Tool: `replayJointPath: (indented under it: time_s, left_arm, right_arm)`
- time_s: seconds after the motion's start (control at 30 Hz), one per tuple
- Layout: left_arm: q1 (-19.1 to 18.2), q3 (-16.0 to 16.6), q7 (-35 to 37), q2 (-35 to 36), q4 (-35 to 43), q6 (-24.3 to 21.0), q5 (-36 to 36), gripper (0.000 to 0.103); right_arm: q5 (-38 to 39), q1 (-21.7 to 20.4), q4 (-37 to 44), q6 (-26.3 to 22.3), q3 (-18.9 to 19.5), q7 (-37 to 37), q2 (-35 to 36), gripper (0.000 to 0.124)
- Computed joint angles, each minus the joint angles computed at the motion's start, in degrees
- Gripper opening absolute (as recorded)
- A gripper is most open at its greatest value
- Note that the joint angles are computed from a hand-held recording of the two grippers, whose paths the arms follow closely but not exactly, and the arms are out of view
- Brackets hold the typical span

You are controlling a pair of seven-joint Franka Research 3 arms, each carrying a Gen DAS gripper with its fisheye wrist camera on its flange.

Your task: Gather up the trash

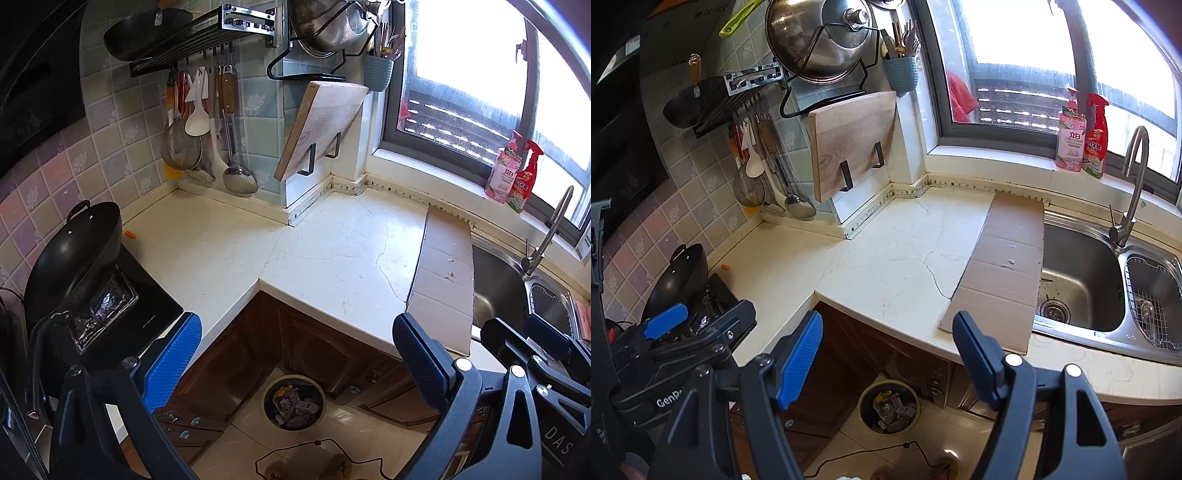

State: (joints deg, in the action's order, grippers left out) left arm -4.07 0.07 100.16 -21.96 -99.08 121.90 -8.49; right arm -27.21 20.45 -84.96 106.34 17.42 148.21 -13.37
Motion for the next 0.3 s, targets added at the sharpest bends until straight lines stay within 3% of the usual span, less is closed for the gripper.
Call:
replayJointPath:
  time_s: [0.3]
  left_arm:
    - [0.2, -1.6, -3.4, 1.0, 1.2, -0.4, 2.3, 0.102]
  right_arm:
    - [3.9, -1.2, -1.9, 3.0, -2.0, -5.1, -1.5, 0.074]
